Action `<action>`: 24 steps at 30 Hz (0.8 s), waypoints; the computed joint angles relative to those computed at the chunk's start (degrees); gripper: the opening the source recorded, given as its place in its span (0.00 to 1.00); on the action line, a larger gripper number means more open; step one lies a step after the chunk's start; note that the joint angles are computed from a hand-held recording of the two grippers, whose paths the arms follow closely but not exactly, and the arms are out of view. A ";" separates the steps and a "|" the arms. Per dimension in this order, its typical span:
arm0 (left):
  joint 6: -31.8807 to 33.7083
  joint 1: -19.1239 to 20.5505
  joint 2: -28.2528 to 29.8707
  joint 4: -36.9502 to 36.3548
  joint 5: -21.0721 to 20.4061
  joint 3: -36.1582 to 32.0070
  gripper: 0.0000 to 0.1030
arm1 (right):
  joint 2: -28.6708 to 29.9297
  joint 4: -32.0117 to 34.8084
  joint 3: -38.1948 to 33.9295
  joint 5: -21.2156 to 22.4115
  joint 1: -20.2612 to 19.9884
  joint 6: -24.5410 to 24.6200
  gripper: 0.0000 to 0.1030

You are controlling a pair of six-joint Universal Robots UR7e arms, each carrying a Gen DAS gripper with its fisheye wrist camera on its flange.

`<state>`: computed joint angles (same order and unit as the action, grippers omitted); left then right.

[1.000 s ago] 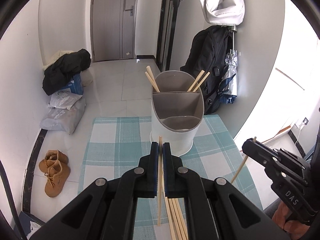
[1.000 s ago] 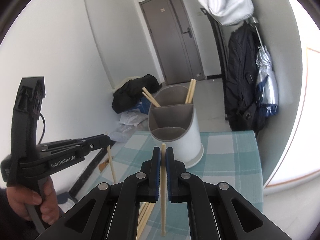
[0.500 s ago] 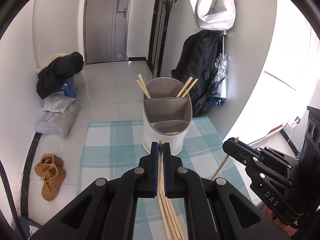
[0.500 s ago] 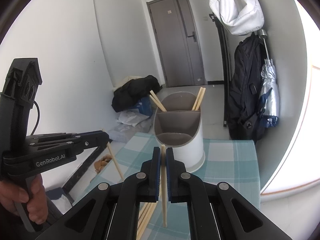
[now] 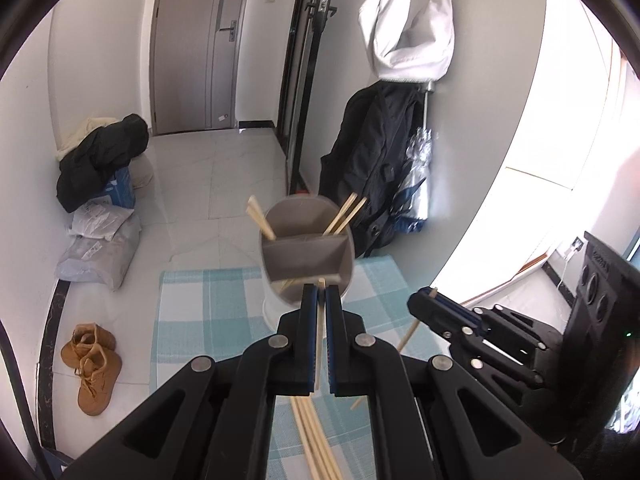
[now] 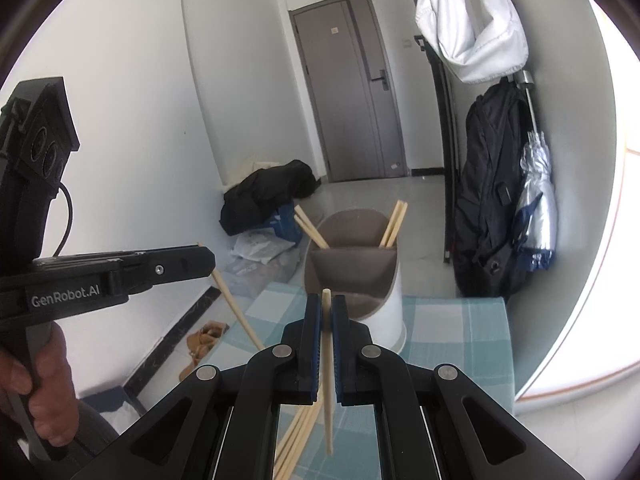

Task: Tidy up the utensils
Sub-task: 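Lower both held chopsticks into the holder's compartments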

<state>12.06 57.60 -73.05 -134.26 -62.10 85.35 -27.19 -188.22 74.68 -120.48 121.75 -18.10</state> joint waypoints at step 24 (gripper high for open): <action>3.01 -1.35 15.98 5.76 0.06 -28.84 0.00 | 11.19 15.38 -38.06 5.02 -0.02 -6.46 0.04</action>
<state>15.07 56.25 -57.08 -128.50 -62.03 56.50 -16.00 -172.84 36.62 -115.46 121.73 -24.56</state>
